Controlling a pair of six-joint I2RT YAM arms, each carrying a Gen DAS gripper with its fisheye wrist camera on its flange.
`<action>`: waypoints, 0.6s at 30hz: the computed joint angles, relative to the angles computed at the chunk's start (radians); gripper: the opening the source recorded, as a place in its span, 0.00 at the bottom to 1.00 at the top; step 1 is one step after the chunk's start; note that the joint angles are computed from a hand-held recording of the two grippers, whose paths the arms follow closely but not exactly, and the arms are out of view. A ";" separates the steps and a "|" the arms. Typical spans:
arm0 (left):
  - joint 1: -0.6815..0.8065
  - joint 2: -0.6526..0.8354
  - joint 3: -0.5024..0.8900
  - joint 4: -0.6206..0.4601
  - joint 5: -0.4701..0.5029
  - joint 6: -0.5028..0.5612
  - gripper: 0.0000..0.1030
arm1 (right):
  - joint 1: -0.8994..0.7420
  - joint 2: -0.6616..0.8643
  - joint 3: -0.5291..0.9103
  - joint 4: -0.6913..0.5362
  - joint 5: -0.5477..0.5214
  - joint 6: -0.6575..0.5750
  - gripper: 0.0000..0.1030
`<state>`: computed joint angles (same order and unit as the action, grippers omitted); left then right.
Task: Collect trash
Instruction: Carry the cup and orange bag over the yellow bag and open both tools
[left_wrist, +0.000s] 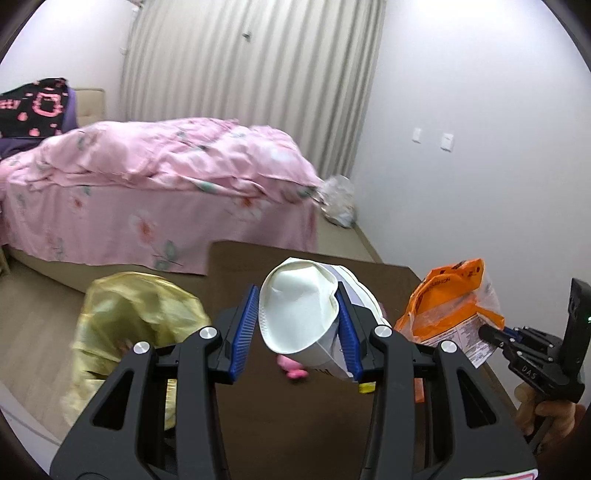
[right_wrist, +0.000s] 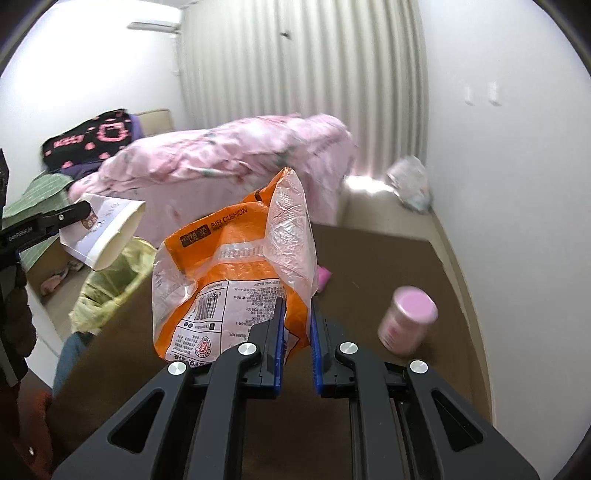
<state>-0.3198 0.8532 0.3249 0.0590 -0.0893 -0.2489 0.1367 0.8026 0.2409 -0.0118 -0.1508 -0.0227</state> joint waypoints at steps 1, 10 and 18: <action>0.026 -0.036 -0.006 -0.023 0.013 0.006 0.38 | 0.047 0.029 0.023 0.016 0.026 0.008 0.12; 0.401 -0.288 -0.018 -0.186 0.180 0.092 0.38 | 0.390 0.382 0.277 0.113 0.144 0.060 0.12; 0.754 -0.197 -0.037 -0.073 0.341 0.079 0.38 | 0.563 0.752 0.611 0.097 0.163 0.055 0.12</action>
<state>0.4343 0.6561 0.2884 -0.0135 0.2517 -0.1696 0.6998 1.5548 0.8514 0.0848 0.0125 0.0325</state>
